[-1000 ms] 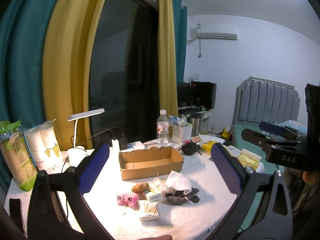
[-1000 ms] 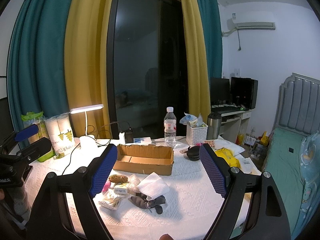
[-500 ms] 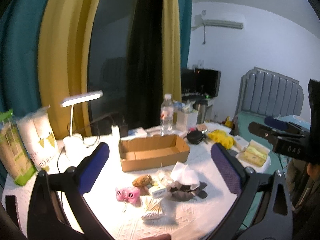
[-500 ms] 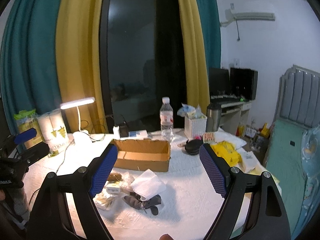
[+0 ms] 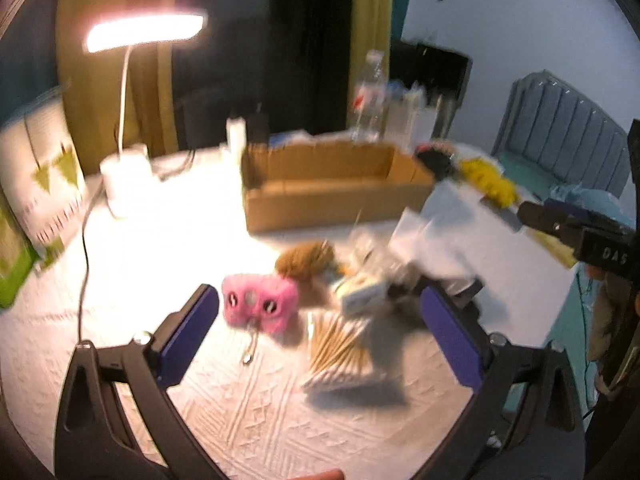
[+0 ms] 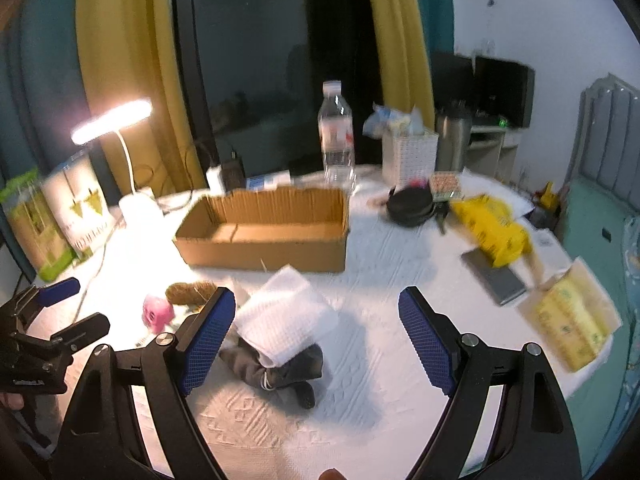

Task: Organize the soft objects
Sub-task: 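Grasp the white towel with the right gripper while the left gripper grasps the cotton swab bag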

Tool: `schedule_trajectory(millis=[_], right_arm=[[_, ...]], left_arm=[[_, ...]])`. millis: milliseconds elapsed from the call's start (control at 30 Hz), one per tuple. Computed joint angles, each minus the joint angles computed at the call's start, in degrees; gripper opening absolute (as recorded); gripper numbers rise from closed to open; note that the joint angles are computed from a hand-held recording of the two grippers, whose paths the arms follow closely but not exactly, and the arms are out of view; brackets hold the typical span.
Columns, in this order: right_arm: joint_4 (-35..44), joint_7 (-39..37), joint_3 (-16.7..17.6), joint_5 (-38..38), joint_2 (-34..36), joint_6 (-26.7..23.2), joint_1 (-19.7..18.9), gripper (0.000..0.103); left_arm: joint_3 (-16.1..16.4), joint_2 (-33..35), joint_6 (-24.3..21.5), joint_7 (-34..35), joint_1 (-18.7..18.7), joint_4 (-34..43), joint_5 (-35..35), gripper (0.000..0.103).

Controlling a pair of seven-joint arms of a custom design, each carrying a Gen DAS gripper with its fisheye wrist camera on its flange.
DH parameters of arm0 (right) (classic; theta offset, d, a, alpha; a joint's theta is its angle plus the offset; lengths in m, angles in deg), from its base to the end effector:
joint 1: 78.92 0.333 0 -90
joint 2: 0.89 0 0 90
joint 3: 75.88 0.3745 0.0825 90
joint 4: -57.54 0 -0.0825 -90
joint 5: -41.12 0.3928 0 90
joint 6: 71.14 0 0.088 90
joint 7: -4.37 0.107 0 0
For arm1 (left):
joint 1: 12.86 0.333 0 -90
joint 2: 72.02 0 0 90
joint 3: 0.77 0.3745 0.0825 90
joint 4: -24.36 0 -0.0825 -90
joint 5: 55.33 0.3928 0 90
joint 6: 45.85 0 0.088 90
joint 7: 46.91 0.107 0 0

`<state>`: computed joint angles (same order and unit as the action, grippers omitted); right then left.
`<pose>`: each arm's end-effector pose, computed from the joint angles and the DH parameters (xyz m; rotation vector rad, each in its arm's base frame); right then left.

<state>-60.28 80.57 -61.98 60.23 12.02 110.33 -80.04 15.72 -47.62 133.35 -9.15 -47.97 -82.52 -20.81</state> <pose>0.6428 0.1030 0.4848 -1.7213 1.5651 -0.6118 0.6428 -0.2989 0.4295 -1.6832 1.8422 -0.9511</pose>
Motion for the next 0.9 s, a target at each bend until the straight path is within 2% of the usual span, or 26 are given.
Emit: schedule_trajectory(millis=[67,167,300,367,433,500,533,567,600,667,700,733,767,867,900], right_arm=[[1.85,-0.83,0.81,0.28,1.91,-1.78,-0.68,0.087],[5.23,-1.8,0.16,-0.12,4.98,-4.8,-0.06,0.087],[9.64,-5.27,1.72,2.09,8.71,-9.45,-1.36,0.087],[11.6,-6.87,1.61,3.17,10.27,-11.74,-1.14,0.087],[13.48,-8.84,2.05,4.91,11.69,-13.76,-1.35,0.087],[15.33,-10.63,2.19,6.51,12.93,-15.77,-1.22,0.087],[16.06,-11.38,2.01,7.14,13.45,-16.45,-0.97,0.087],[16.97,-12.01,1.89,7.81,14.17,-17.21,-0.74,0.086],[17.68,-12.87,2.09,8.76,14.75,-17.99,-0.83,0.085],[19.41,-13.42,1.39,9.66,15.92,-20.4,-0.19,0.069],[19.79,-13.55,0.77,9.7,16.13,-21.11,0.39,0.054],[19.84,-13.92,0.4,9.81,16.17,-21.36,0.88,0.042],[19.86,-14.56,0.08,9.73,16.21,-21.47,1.3,0.033],[18.47,-16.82,0.33,11.24,15.31,-19.42,1.36,0.017],[17.92,-17.58,0.62,11.99,14.91,-18.59,1.14,0.015]], left_arm=[[-5.45,1.61,-1.62,3.42,4.81,1.37,-2.98,0.102],[-12.05,4.29,-4.32,8.58,10.15,4.1,-7.55,0.102],[-18.35,8.12,-8.62,16.08,14.53,8.23,-12.74,0.101],[-20.33,9.41,-10.58,19.2,15.81,9.77,-15.13,0.1],[-21.6,10.38,-12.55,21.64,16.43,11.22,-17.18,0.091],[-22.68,11.83,-14.8,24.3,16.81,13.1,-18.82,0.089],[-23.07,12.48,-15.94,25.48,16.86,13.95,-19.46,0.081],[-22.82,12.7,-16.54,26.79,16.45,14.22,-20.7,0.076],[-20.56,12.73,-16.06,25.08,14.58,14.21,-18.63,0.07],[-20.27,12.68,-15.95,25.23,14.12,14.21,-18.71,0.06],[-21.3,12.43,-14.95,25.91,15.01,13.57,-19.56,0.053],[-23.26,12.26,-13.5,27.11,16.73,12.72,-21.25,0.051],[-23.72,12.06,-13.1,27.5,17.12,12.25,-22.23,0.051],[-22.72,10.6,-11.8,27.5,16.4,10.18,-23.2,0.049],[-22.37,10.03,-11.27,27.4,16.09,9.5,-23.29,0.049]])
